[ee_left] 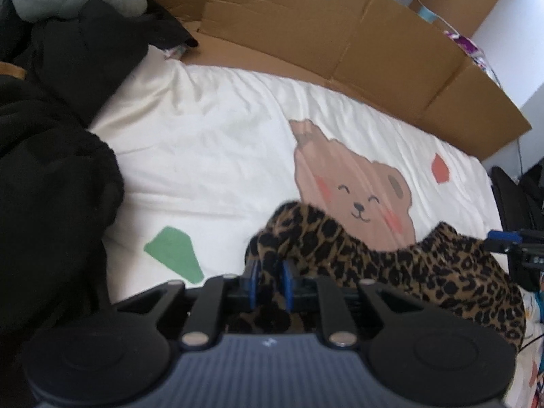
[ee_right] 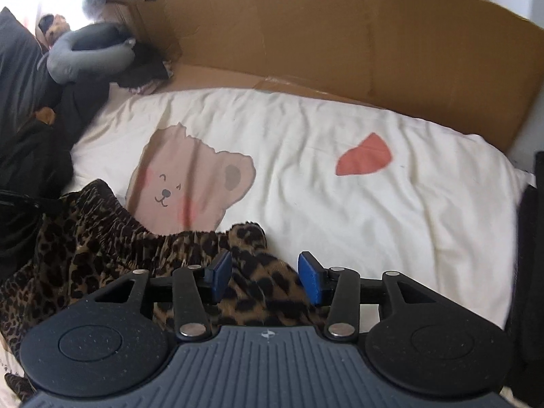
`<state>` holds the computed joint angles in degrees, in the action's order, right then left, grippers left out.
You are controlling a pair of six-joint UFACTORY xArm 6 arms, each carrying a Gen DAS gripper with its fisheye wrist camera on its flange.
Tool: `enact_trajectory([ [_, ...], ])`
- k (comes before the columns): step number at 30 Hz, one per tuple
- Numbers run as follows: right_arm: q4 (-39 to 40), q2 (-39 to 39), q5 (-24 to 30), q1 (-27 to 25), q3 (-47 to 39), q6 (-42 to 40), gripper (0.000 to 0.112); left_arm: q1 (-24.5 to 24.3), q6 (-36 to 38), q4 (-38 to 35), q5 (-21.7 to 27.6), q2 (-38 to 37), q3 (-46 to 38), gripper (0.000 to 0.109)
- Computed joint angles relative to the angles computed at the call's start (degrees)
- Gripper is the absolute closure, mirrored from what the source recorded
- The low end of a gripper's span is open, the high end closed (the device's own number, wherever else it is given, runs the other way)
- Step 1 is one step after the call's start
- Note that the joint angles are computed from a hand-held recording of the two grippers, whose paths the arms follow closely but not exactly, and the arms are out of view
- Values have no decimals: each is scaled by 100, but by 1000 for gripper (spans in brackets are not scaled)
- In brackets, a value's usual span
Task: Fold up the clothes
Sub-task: 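Open the right gripper and regrasp the leopard garment's elastic waistband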
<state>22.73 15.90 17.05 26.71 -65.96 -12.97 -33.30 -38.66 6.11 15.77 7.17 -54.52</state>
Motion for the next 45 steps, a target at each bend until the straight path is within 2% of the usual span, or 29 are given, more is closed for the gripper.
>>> enact_trajectory([
  [1, -50, 127, 47, -5, -144, 58, 60, 13, 79, -24, -29, 39, -34, 79],
  [3, -171, 376, 61, -13, -421, 242, 60, 41, 192, 33, -99, 141, -111, 73],
  [6, -369, 622, -307, 16, -611, 510, 60, 78, 332, 20, -115, 318, -250, 73],
  [10, -482, 963, 157, 17, -1056, 567, 60, 95, 724, -310, -249, 501, -347, 75],
  [15, -1040, 978, 486, -15, -955, 923, 60, 90, 1224, -836, -382, 723, -520, 80],
  [22, -927, 794, 594, -105, -548, 743, 60, 128, 1305, -1018, -305, 846, -706, 82],
  [25, -826, 763, 605, -132, -466, 593, 60, 124, 1692, -1262, -238, 856, -717, 82],
  [31, -1557, 670, 709, -112, -478, 882, 61, 94, 2093, -1595, -163, 1078, -854, 82],
  [34, -1281, 596, 550, -114, -480, 681, 61, 36, 2392, -1782, -61, 1198, -958, 82],
  [37, -724, 623, 382, -107, -560, 516, 61, 10, 2321, -1563, -45, 1255, -958, 81],
  [45, -789, 934, 727, 2, -846, 450, 58, -1, 2562, -1523, 122, 1264, -978, 74],
])
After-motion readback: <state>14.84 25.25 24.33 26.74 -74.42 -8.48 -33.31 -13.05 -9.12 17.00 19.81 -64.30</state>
